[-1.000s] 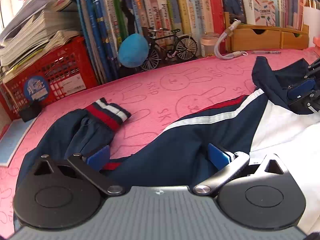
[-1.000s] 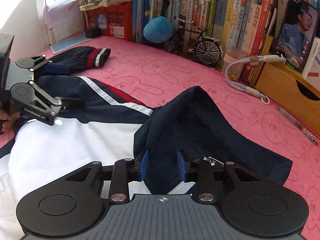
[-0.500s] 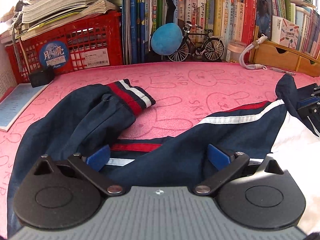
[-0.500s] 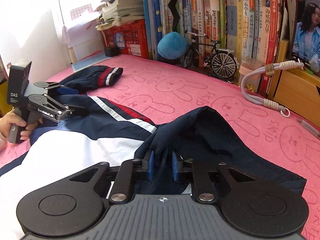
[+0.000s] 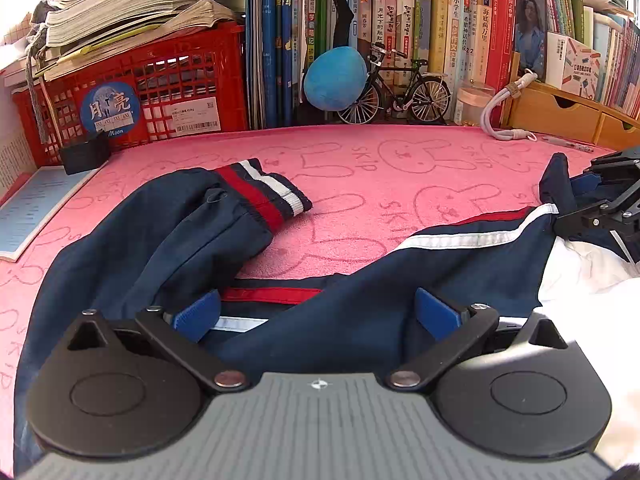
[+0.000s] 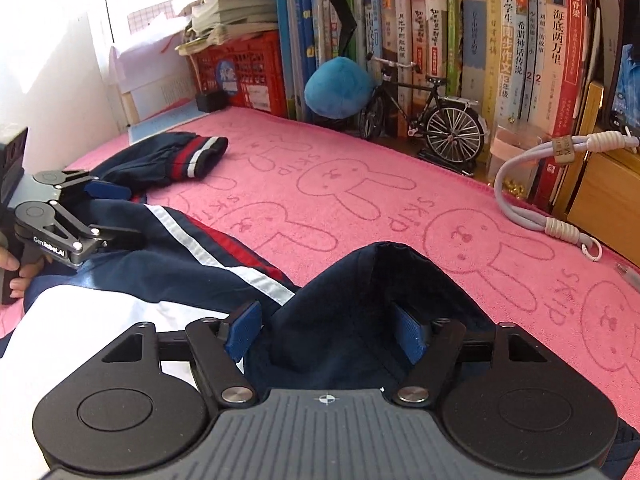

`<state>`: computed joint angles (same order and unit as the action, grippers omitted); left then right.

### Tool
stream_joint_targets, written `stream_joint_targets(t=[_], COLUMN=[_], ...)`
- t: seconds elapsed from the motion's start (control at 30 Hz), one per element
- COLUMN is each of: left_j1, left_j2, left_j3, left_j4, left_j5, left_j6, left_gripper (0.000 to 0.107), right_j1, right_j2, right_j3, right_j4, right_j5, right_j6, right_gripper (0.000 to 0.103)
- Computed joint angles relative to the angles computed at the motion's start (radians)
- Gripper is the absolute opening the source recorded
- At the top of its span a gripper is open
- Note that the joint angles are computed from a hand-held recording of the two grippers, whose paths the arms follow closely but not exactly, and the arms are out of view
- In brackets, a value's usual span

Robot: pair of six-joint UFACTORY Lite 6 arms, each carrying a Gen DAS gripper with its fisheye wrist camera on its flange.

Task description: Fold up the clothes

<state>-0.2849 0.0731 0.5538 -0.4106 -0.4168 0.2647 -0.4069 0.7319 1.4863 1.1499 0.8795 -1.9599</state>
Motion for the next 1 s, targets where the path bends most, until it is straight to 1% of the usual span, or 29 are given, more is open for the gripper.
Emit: stream_joint_targets(t=[0.03,0.07,0.1,0.17,0.2,0.33,0.4,0.5,0.53,0.57,0.63,0.7,0.73,0.77,0.83,0.87,0.9,0.93,0.97,1.0], left_j1=[-0.001,-0.001,-0.002,-0.004,-0.004,-0.005,-0.005,-0.01,-0.011,-0.013,-0.015,-0.017,-0.017,-0.017,-0.014,-0.014,-0.014,-0.015,-0.017,-0.018], left_j2=[-0.001,-0.001,-0.001,0.0,0.001,0.002,0.002,0.003,0.002,0.002,0.002,0.002,0.002,0.002,0.002,0.002,0.003,0.004,0.005,0.006], left_j3=[-0.001,-0.001,-0.001,-0.001,0.0,-0.001,-0.002,-0.005,-0.006,-0.006,-0.007,-0.007,-0.007,-0.007,-0.006,-0.006,-0.006,-0.005,-0.005,-0.005], left_j4=[-0.003,-0.005,-0.007,-0.01,-0.01,-0.012,-0.017,-0.035,-0.041,-0.047,-0.053,-0.057,-0.057,-0.057,-0.055,-0.055,-0.057,-0.061,-0.066,-0.071], left_j5=[-0.001,-0.001,-0.002,-0.002,-0.002,-0.005,-0.008,-0.014,-0.015,-0.016,-0.018,-0.019,-0.019,-0.019,-0.018,-0.018,-0.019,-0.021,-0.022,-0.024], left_j6=[0.003,0.004,0.004,0.005,0.005,0.004,0.006,0.017,0.023,0.027,0.031,0.033,0.033,0.033,0.032,0.032,0.034,0.037,0.04,0.044], left_gripper=[0.103,0.103,0.103,0.103,0.103,0.103,0.103,0.103,0.103,0.103,0.103,0.103,0.103,0.103,0.103,0.103,0.103,0.103,0.103,0.103], right_j1=[-0.008,-0.021,-0.036,-0.068,-0.081,-0.086,-0.049,0.029,0.039,0.03,-0.028,-0.106,-0.144,-0.181,-0.253,-0.287,-0.316,-0.331,-0.338,-0.341], right_j2=[-0.009,-0.022,-0.037,-0.071,-0.091,-0.15,-0.166,-0.173,-0.167,-0.156,-0.134,-0.117,-0.108,-0.097,-0.073,-0.059,-0.046,-0.042,-0.044,-0.044], right_j3=[-0.007,-0.022,-0.036,-0.067,-0.087,-0.16,-0.193,-0.223,-0.212,-0.189,-0.123,-0.068,-0.045,-0.018,0.025,0.047,0.066,0.067,0.055,0.045], right_j4=[0.001,0.01,0.018,0.037,0.055,0.223,0.353,0.604,0.645,0.643,0.542,0.453,0.411,0.37,0.276,0.228,0.181,0.143,0.114,0.09], right_j5=[0.023,0.047,0.066,0.088,0.083,-0.011,-0.099,-0.239,-0.261,-0.261,-0.214,-0.152,-0.134,-0.116,-0.073,-0.05,-0.033,-0.031,-0.04,-0.051], right_j6=[-0.005,-0.021,-0.038,-0.074,-0.098,-0.22,-0.293,-0.443,-0.451,-0.42,-0.278,-0.191,-0.167,-0.143,-0.098,-0.077,-0.058,-0.045,-0.038,-0.029], right_gripper=[0.033,0.03,0.023,0.016,0.012,0.01,0.01,0.009,0.009,0.009,0.011,0.013,0.018,0.021,0.033,0.036,0.045,0.057,0.062,0.071])
